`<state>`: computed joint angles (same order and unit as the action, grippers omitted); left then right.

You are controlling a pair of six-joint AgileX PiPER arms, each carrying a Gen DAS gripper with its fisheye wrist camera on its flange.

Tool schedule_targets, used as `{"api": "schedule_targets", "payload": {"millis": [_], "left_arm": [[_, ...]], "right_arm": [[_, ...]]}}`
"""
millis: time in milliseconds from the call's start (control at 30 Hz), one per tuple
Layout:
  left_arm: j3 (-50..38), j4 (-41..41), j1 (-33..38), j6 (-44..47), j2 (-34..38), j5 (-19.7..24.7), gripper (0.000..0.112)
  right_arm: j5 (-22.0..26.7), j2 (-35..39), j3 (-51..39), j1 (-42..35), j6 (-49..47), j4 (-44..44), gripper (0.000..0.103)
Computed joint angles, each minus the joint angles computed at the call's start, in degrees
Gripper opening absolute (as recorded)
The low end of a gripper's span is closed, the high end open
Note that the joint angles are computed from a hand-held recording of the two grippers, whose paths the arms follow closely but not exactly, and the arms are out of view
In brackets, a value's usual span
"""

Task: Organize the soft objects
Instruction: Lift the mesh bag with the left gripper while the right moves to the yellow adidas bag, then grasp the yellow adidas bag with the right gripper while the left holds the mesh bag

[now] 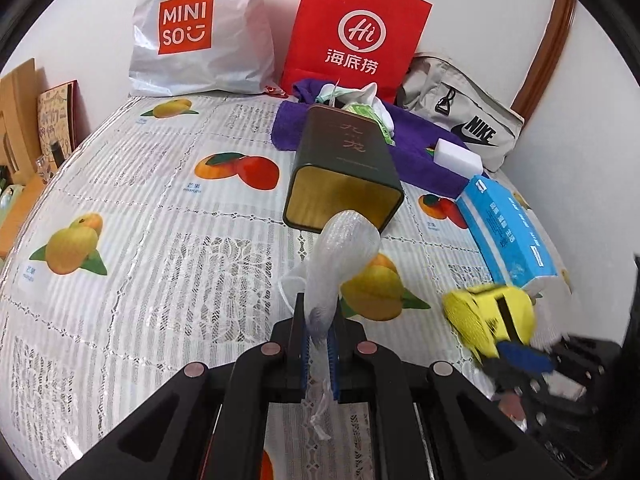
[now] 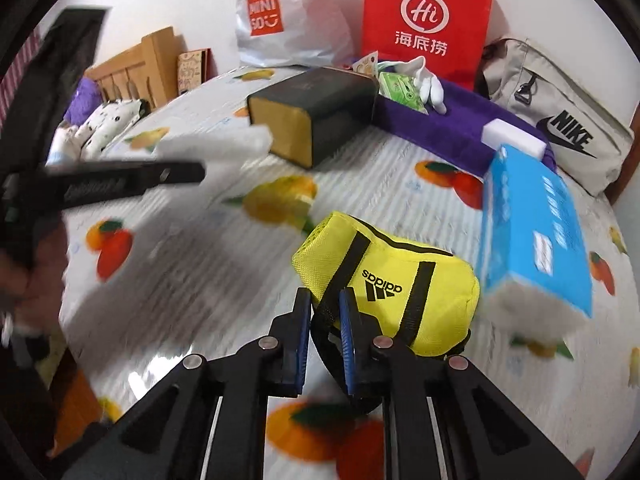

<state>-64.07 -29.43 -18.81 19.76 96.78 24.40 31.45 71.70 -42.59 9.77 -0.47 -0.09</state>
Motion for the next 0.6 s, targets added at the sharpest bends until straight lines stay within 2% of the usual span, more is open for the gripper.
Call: {"api": "schedule_targets", "payload": {"millis": [167,233,367,400,467,533,600], "left_arm": [[0.56,-0.76,-1.21,0.26,-0.26,-0.16,0.008],[0.52,0.59,-2.16,-1.53,-0.07,-0.42,0.008],[-0.04,1.8,-3.77,-3.25,1.02,-0.57,0.008],[-0.28,2.43,-4.23,-3.95,1.36,-0.57,0.008],[-0.46,3.71,-5.2,-5.34,1.79,-0.77,0.008],[-0.69,4.27,-5.74,-5.91,2.12,-0.58,0.008],[-0.63,4.28,-5.89,-5.9,2.11,-0.53,0.008]], "right_arm": [[3.37,-10.0,6.61,-4.43,-3.34,2.75,0.015],[5.83,-13.57,8.18,-8.44,-6.11,4.48,0.015],[7.62,-17.28,9.87,-15.44,-12.43,8.48,0.016],[7.35,-17.55,10.14,-15.71,-12.47,7.48,0.019],[5.73,-17.83,10.81,-15.27,-11.68,4.48,0.033],[3.63,-17.95,11.72,-16.18,-12.62,3.87,0.059],[1.48,-16.8,12.04,-18.44,-17.77,7.43,0.061]]}}
